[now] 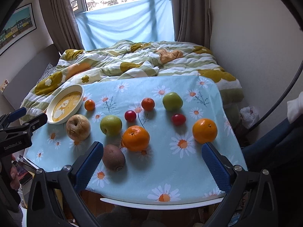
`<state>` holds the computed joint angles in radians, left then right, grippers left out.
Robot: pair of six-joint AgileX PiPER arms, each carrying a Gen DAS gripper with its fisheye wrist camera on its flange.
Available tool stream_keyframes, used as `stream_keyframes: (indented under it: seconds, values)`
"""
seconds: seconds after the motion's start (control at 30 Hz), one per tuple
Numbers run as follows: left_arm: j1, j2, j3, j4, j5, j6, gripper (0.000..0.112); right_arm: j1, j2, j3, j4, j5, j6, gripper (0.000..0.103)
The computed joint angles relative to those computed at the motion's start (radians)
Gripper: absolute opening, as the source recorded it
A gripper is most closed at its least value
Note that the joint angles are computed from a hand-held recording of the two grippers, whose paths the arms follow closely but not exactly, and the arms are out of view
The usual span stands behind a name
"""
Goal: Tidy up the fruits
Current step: 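Grasp the large wrinkled apple with the left gripper while the right gripper grasps the brown kiwi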
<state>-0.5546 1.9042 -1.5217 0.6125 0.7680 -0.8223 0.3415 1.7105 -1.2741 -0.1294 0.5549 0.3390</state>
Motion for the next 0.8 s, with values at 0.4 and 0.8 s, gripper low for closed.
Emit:
stream_keyframes:
  seconds: [0.4,0.8]
  values:
    - [0.098,0.172,-0.028,-0.223,-0.156,0.353,0.103,0.092,0.143,0.009,-0.080,-0.029,0.172,0.103]
    - [0.106,0.289,-0.128,-0.273,-0.135,0.444,0.100,0.139,0.256,-0.068,-0.048,-0.031,0.094,0.097]
